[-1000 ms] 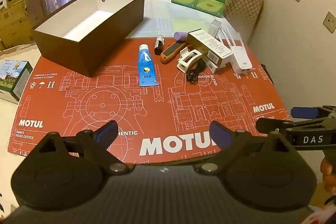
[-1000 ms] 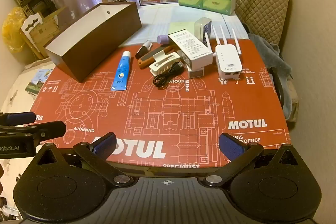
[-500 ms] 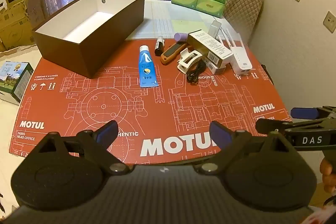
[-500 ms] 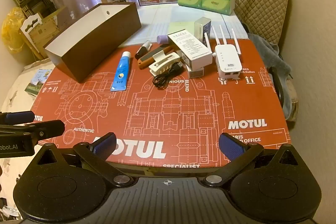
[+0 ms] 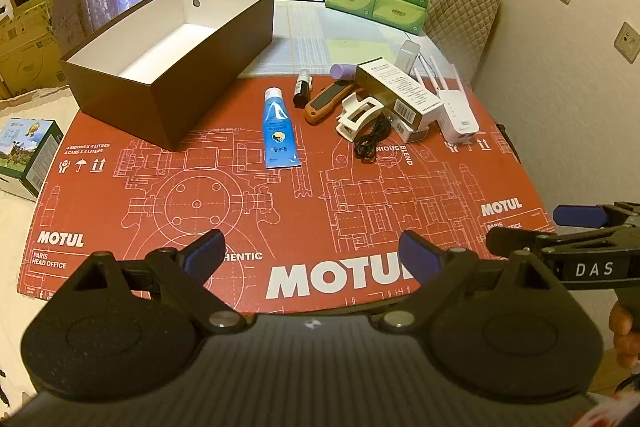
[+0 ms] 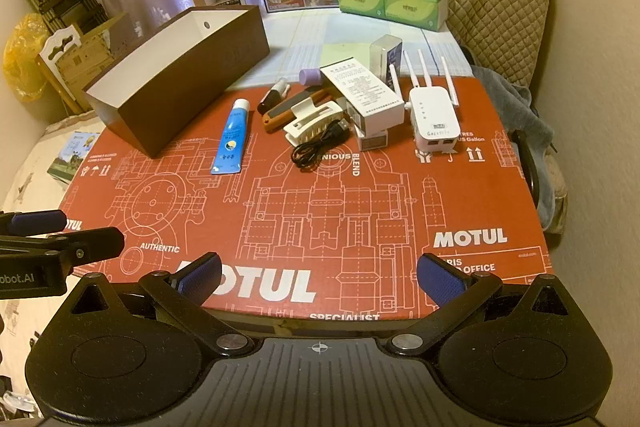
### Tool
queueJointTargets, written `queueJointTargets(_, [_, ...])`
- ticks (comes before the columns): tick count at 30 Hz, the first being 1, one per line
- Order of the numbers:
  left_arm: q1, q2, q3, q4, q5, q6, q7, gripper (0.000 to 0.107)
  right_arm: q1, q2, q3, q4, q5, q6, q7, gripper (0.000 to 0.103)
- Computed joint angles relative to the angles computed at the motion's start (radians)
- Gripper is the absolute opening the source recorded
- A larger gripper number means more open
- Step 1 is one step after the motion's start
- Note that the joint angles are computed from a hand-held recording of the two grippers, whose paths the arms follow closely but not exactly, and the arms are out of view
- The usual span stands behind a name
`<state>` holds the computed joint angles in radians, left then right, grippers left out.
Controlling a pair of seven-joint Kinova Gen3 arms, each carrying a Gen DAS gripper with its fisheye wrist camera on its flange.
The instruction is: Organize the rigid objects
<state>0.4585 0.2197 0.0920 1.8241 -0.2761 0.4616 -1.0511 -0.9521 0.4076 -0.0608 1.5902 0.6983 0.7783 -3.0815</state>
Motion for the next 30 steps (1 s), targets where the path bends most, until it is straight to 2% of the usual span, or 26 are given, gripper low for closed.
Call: queueJointTargets(30, [0.012,0.001,0.0,-0.005,-0.02,0.005,0.025,0.092,0.0,0.011,0.004,-0.017,-0.003,0.002,0.007,0.101])
